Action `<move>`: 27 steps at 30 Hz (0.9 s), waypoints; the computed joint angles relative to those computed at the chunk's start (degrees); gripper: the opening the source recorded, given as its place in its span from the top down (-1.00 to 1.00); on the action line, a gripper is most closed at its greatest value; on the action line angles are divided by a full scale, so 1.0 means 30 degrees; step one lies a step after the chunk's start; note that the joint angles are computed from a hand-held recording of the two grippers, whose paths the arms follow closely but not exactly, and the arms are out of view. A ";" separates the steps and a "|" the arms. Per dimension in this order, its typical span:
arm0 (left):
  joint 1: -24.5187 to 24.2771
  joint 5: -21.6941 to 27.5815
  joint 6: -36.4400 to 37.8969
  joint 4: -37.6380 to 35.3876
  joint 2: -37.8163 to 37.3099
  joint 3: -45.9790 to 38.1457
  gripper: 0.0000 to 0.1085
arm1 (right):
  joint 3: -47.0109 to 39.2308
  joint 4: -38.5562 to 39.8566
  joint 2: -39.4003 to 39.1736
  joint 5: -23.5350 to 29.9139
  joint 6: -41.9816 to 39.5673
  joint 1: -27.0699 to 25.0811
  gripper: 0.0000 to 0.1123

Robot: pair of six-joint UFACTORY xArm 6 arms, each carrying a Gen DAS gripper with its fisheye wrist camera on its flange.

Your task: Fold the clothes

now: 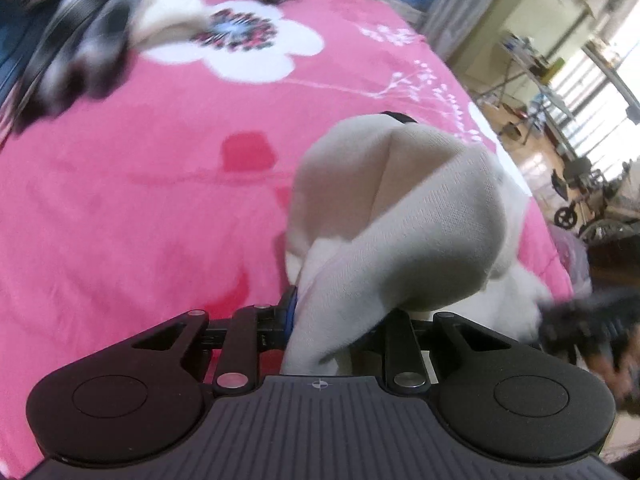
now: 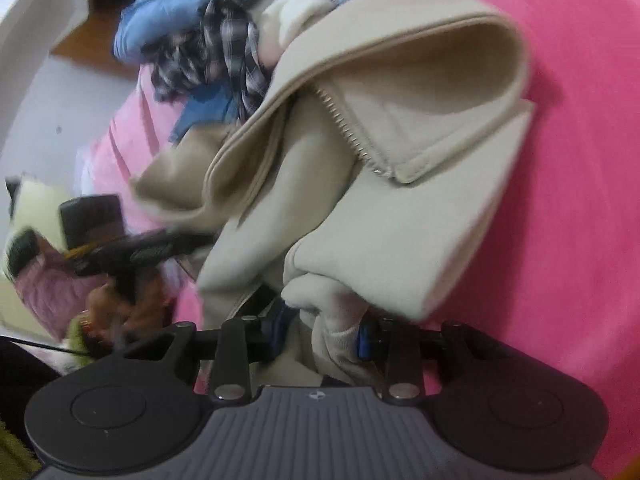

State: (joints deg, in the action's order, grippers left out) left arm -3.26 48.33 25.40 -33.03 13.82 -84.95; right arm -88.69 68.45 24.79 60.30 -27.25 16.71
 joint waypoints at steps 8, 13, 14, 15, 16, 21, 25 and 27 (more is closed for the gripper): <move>-0.1117 -0.1927 0.1352 -0.0554 0.2493 -0.2495 0.61 | 0.4608 0.2576 -0.3079 -0.2207 -0.0378 0.1133 0.36; -0.0675 -0.1934 -0.0164 -0.0441 0.2166 -0.1865 0.34 | 0.3827 -0.0033 -0.2728 -0.2123 0.1237 0.0893 -0.02; -0.0523 -0.2195 -0.0072 -0.0631 0.1660 -0.1340 0.25 | 0.3613 -0.0863 -0.2863 -0.2038 0.1409 0.0797 -0.15; -0.0445 -0.2658 -0.0094 -0.0544 0.1183 -0.0826 0.21 | 0.3415 -0.1675 -0.3041 -0.1953 0.1529 0.0704 -0.22; -0.0355 -0.3108 -0.0106 -0.0469 0.0723 -0.0340 0.18 | 0.3222 -0.2437 -0.3226 -0.1861 0.1625 0.0618 -0.31; 0.0054 -0.5418 0.1859 -0.2130 -0.1461 0.1682 0.06 | 0.2692 -0.5128 -0.4748 -0.2709 0.0487 -0.0167 -0.32; -0.0261 -0.5477 0.4240 -0.3346 -0.2344 0.2239 -0.01 | 0.3032 -0.4845 -0.5558 -0.7622 -0.1377 0.0506 -0.31; -0.0652 -0.5125 0.4250 -0.2807 -0.2307 0.2308 -0.01 | 0.2199 -0.5478 -0.4813 -0.9100 -0.1971 0.1101 -0.29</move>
